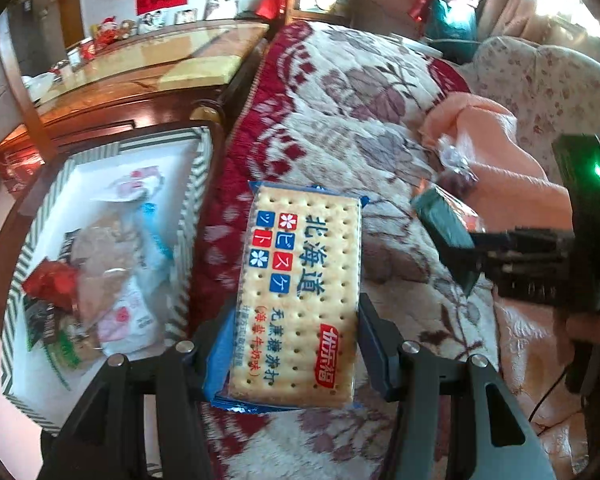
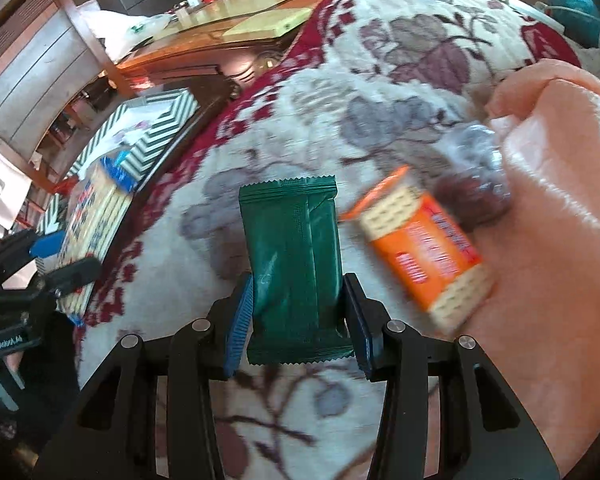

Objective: Organize snacks
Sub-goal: 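Carry the cracker box and green packet over the white box with both tools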

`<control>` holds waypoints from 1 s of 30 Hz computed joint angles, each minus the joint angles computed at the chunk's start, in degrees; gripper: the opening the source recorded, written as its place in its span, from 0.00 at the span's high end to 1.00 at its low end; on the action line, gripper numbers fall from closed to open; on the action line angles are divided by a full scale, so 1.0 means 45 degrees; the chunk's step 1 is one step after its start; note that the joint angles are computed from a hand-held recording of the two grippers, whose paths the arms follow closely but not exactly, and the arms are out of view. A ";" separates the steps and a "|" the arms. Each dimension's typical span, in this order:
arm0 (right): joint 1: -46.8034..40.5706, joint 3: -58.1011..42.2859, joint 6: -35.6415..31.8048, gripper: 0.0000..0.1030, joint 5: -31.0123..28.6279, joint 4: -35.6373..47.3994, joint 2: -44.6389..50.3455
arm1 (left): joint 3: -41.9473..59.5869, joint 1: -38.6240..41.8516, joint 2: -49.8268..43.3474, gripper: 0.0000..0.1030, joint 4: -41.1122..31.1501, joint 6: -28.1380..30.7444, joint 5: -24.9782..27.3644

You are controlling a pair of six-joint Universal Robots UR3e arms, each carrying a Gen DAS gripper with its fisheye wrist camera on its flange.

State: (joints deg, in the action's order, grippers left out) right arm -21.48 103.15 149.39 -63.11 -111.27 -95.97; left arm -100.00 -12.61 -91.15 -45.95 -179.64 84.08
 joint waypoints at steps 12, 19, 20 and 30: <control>0.2663 -0.1296 0.1811 0.58 -0.0010 -0.0581 0.1053 | -0.1244 0.2101 0.1682 0.44 0.0083 0.0497 -0.0027; 0.4199 -0.2738 0.2581 0.58 -0.0311 -0.0678 0.2144 | -0.1723 0.3701 0.2411 0.44 -0.0103 0.1143 -0.0331; 0.4390 -0.2967 0.2680 0.58 -0.0359 -0.0669 0.2318 | -0.1747 0.3916 0.2463 0.43 -0.0139 0.1251 -0.0374; 0.6284 -0.5846 0.3446 0.58 -0.0958 -0.0268 0.4241 | -0.2019 0.5645 0.2670 0.44 -0.0209 0.1907 -0.0760</control>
State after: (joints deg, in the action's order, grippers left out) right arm 6.80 76.84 164.90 -67.42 -112.48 -76.89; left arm -109.09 12.79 -79.13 -46.89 -171.06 80.67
